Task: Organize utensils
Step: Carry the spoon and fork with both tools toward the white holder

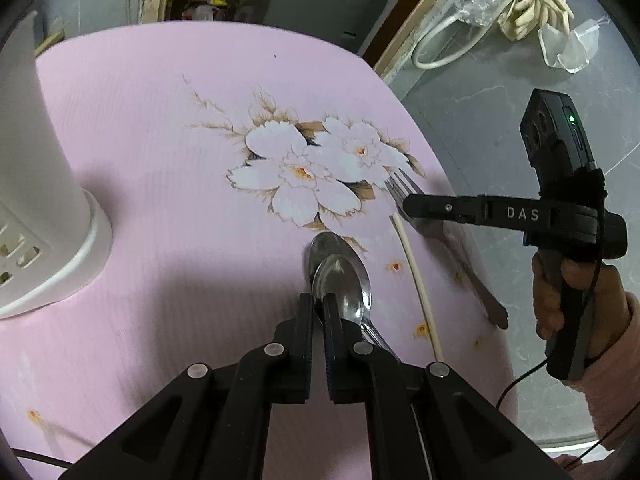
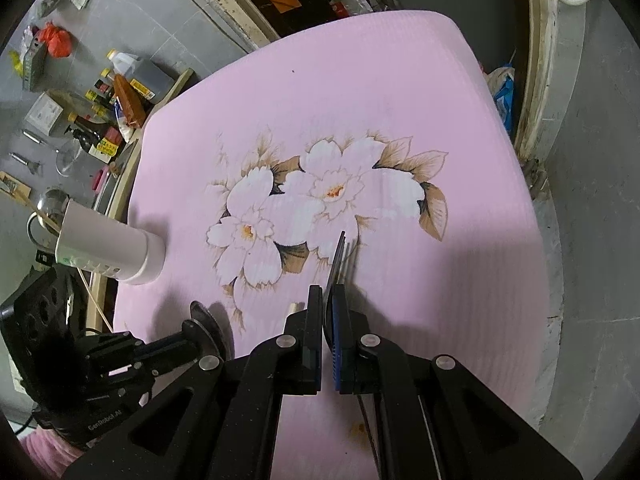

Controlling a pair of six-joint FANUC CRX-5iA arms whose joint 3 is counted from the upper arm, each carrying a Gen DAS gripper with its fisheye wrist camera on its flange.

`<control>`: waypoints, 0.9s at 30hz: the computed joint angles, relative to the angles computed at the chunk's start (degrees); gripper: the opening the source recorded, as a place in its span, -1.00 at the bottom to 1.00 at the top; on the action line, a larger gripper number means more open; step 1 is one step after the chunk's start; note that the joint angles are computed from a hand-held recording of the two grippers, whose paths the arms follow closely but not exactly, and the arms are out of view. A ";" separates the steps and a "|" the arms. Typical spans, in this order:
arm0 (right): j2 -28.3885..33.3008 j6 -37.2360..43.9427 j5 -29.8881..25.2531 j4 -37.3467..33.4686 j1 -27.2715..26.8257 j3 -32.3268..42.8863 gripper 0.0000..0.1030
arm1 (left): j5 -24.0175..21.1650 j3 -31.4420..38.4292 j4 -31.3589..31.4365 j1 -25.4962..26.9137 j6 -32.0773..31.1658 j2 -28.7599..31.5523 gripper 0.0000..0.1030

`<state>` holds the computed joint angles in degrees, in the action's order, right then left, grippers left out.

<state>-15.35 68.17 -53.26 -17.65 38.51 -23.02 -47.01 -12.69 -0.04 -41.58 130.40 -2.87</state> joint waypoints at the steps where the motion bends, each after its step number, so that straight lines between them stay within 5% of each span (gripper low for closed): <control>1: -0.69 -0.31 0.20 0.26 0.42 -0.47 -0.93 | 0.08 -0.02 -0.25 -0.24 0.28 -0.15 -0.91; 5: -3.82 -0.11 1.48 -0.07 0.96 -2.19 -0.93 | -0.42 0.53 -2.01 -1.04 2.25 -0.53 -0.93; 13: -14.92 -5.20 12.60 1.12 4.51 -9.17 -0.94 | -7.80 7.77 -19.02 -8.85 16.09 -1.55 -0.96; 18: -19.94 -21.09 20.50 17.02 13.53 -14.85 -0.94 | -10.91 9.48 -25.21 -11.62 20.85 -2.61 -0.96; 27: -23.73 -44.74 24.31 43.76 23.33 -19.88 -0.95 | -15.77 10.32 -34.18 -15.79 27.52 -6.57 -0.97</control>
<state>-39.08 23.43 -28.95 26.11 61.85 -42.90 -62.78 -2.37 -34.22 -57.37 157.92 -9.45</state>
